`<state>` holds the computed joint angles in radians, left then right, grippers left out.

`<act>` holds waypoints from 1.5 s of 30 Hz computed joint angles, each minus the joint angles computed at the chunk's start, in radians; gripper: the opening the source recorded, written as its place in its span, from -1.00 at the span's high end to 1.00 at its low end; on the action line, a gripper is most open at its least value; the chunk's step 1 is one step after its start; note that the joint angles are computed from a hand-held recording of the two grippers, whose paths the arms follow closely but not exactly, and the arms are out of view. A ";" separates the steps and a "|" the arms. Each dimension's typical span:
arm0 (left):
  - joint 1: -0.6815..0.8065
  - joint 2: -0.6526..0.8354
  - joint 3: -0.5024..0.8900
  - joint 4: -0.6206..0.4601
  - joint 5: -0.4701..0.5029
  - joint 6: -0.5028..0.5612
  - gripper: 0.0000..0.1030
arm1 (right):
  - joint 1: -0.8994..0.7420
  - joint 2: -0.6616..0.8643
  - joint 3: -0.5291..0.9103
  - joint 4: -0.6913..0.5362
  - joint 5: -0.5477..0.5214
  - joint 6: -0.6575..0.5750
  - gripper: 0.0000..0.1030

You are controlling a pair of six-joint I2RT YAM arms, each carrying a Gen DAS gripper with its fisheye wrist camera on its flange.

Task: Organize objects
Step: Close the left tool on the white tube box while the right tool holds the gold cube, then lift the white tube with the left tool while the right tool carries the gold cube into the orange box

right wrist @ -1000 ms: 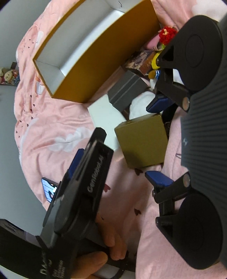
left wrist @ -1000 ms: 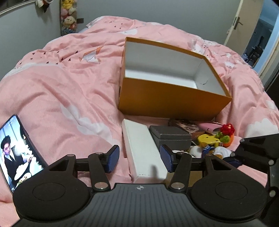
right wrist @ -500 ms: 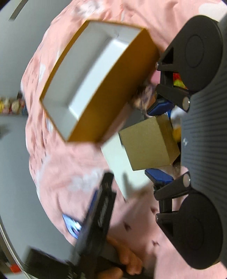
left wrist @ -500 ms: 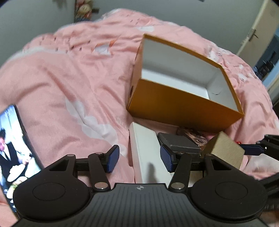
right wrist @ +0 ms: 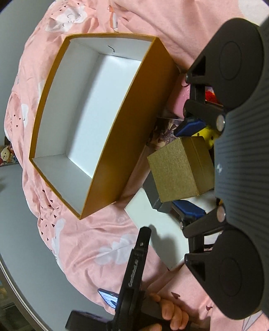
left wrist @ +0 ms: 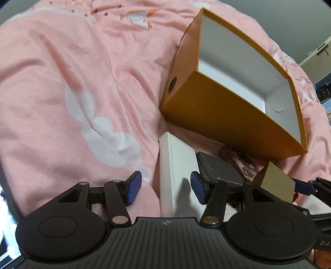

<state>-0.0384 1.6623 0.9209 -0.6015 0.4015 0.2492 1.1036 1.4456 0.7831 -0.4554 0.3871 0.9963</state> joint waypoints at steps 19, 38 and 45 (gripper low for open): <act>-0.040 0.018 -0.059 0.042 0.037 -0.079 -0.01 | 0.020 0.042 -0.054 0.056 0.072 0.054 -0.41; -0.016 -0.453 -0.222 0.196 0.062 -0.099 0.40 | 0.053 -0.100 -0.016 -0.014 0.166 0.021 -0.39; -0.095 -0.486 -0.148 0.232 0.060 -0.130 0.41 | -0.004 -0.174 0.054 -0.043 0.201 -0.127 -0.38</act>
